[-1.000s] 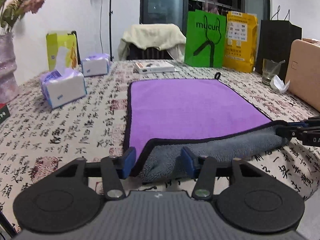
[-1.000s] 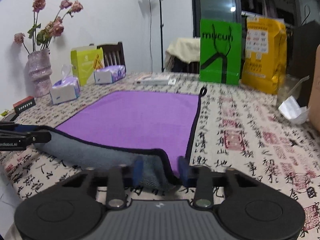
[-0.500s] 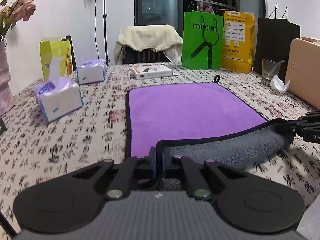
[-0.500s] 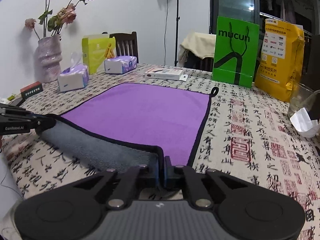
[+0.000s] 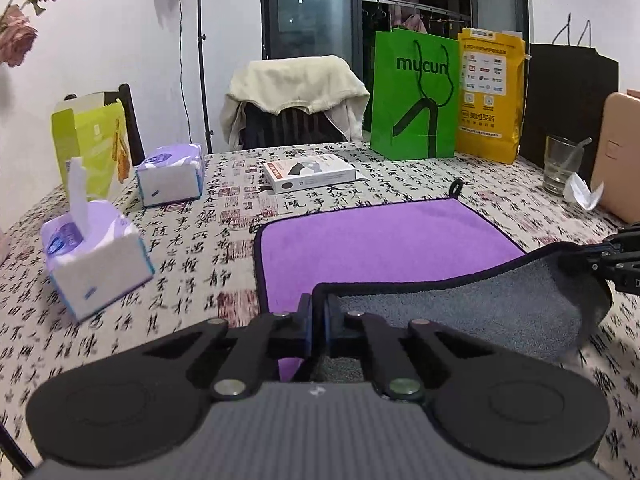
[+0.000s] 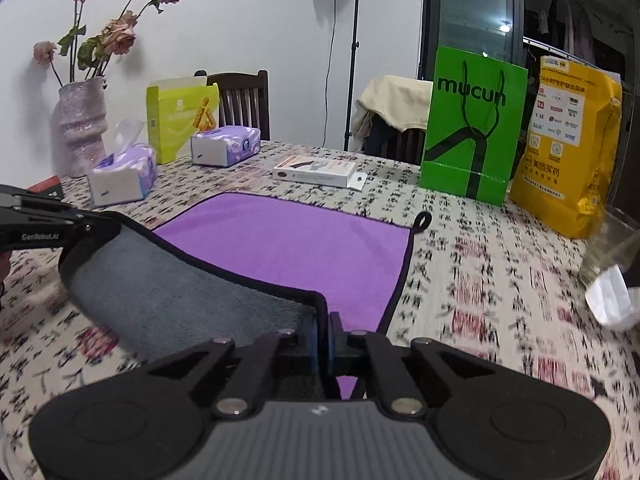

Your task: Fold towel

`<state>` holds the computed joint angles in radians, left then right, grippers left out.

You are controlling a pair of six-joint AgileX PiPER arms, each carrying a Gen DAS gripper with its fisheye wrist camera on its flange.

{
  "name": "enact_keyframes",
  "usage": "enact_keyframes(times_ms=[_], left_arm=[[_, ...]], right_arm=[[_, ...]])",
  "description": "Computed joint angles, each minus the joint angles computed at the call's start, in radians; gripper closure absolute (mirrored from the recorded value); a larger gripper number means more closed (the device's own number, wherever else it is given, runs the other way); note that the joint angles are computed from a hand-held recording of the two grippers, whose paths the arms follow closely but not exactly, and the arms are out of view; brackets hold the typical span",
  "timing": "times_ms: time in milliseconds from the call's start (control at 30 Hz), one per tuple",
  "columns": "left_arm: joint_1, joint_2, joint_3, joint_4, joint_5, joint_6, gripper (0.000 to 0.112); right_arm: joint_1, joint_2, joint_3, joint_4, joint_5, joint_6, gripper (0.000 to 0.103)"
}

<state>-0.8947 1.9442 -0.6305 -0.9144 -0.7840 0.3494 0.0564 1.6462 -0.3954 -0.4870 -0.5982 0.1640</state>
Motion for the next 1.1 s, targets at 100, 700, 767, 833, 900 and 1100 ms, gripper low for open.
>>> enact_keyframes(times_ms=[100,700,767,833,900,1100], left_arm=[[0.063,0.003,-0.045,0.044,0.058,0.019,0.106],[0.363,0.129,-0.432,0.184,0.423,0.098,0.106],[0.380,0.158,-0.483,0.161,0.450,0.141,0.106],[0.396,0.189,-0.541,0.124,0.482,0.192,0.106],[0.412,0.215,-0.590,0.104,0.513,0.222,0.106],[0.459,0.300,-0.742,-0.017,0.610,0.366,0.106]], right_arm=[[0.004,0.035,-0.066,-0.017,0.030,0.028,0.099],[-0.032,0.282,-0.540,-0.433,0.226,0.489,0.099],[-0.031,0.321,-0.605,-0.507,0.244,0.573,0.099],[-0.028,0.358,-0.668,-0.576,0.264,0.650,0.099],[-0.029,0.398,-0.733,-0.662,0.278,0.748,0.099],[-0.032,0.507,-0.900,-0.935,0.316,1.060,0.099]])
